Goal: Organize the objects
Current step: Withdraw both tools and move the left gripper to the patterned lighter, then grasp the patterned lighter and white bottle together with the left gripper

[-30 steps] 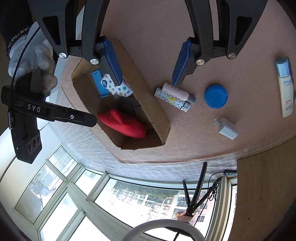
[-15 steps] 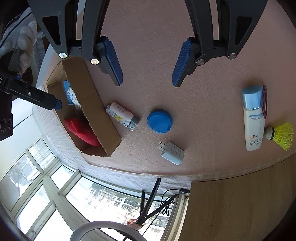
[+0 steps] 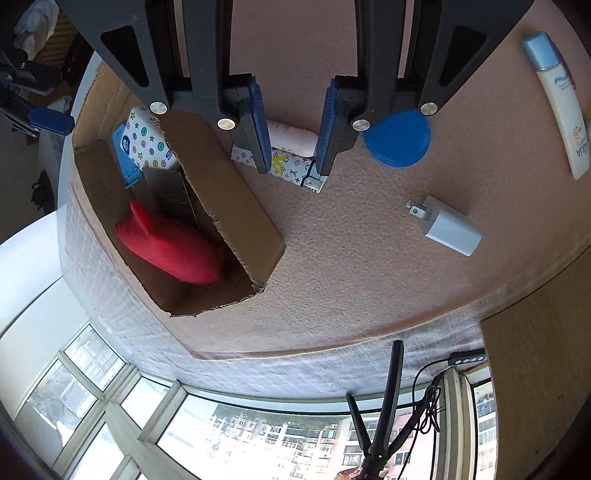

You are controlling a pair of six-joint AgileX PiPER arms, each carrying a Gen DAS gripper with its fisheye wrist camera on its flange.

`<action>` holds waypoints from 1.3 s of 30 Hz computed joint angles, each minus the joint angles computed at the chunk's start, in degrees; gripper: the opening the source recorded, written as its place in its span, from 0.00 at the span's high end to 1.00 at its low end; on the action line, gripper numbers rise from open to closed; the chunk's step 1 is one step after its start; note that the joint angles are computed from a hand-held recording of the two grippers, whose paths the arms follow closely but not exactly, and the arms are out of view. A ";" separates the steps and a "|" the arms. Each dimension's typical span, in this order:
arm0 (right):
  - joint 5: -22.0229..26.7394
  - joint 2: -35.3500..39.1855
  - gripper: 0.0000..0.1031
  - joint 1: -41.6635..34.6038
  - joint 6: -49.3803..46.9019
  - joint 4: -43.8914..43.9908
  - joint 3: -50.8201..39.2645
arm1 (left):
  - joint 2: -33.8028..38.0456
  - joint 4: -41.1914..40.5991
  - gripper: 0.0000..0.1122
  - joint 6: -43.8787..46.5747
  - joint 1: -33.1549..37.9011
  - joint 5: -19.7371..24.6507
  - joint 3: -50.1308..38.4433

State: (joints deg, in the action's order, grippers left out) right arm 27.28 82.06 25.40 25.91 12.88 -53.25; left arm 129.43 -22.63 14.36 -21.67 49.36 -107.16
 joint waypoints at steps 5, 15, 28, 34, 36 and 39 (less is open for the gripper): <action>0.89 -5.45 0.43 -6.18 -2.00 3.21 5.73 | 8.54 4.17 0.76 -4.69 -2.58 5.66 -13.26; 2.60 -10.71 0.43 -16.08 -8.14 10.02 11.90 | 16.14 7.30 0.79 -5.85 -4.41 9.17 -23.42; 2.80 -9.58 0.43 -16.85 -11.34 13.70 12.14 | 1.08 6.45 0.79 5.25 -6.61 -11.75 9.56; 2.36 -8.53 0.43 -13.66 -9.31 12.53 10.26 | -8.65 -3.40 0.79 19.35 -4.37 -20.24 28.47; 2.17 -7.95 0.43 -12.00 -8.61 12.16 9.26 | -11.15 -8.03 0.79 26.02 -2.77 -20.93 33.20; 1.75 -6.36 0.43 -8.36 -6.64 10.65 7.23 | -14.63 -11.80 0.79 32.30 -0.28 -20.60 38.75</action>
State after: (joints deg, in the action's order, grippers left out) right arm 29.03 75.70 17.04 19.26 23.53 -46.02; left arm 114.80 -34.43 46.65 -21.95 28.76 -68.41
